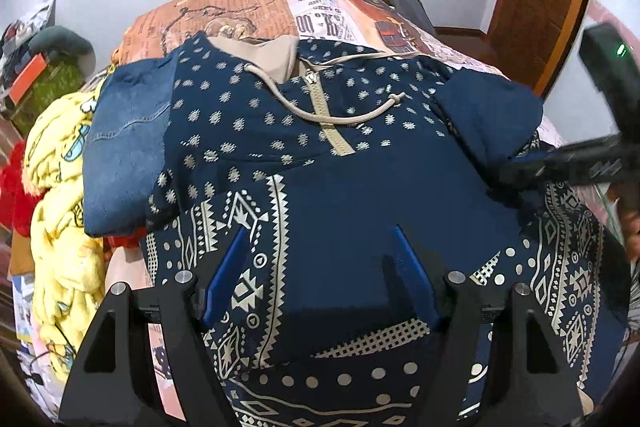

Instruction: Fold large clothes

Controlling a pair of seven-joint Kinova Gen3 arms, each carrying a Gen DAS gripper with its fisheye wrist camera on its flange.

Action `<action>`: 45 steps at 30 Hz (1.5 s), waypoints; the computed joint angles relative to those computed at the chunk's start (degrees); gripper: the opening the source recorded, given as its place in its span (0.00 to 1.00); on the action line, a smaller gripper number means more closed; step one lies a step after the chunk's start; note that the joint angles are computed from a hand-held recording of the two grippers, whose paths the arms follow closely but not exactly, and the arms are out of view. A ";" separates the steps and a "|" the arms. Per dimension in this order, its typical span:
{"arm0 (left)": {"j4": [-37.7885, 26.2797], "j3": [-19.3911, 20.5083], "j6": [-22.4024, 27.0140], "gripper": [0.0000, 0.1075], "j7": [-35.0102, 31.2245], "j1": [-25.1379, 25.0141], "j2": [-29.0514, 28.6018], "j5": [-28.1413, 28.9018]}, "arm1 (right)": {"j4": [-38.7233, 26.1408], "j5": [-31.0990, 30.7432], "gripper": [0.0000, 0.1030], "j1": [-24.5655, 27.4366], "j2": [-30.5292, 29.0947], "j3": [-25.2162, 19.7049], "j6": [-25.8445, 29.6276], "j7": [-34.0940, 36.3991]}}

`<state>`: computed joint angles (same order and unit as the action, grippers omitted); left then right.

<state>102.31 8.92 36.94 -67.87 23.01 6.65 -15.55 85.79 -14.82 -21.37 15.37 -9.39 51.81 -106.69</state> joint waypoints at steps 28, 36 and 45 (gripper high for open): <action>1.17 -1.56 -1.93 0.67 0.68 -2.22 -0.09 4.00 | 5.72 15.83 0.05 1.22 -2.97 5.46 -14.12 -23.13; 3.53 -1.83 -3.98 0.67 -1.24 -6.31 -3.73 7.62 | -0.44 19.54 0.05 -4.44 -5.50 1.19 -14.64 -19.41; 7.52 -2.51 -5.40 0.67 -3.02 -11.16 -9.48 10.47 | -9.00 7.87 0.05 -8.68 2.18 -4.38 -12.22 -6.94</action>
<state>109.83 6.41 31.54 -70.88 11.85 -2.83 -5.08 76.80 -6.95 -30.05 17.55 -13.77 39.59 -113.63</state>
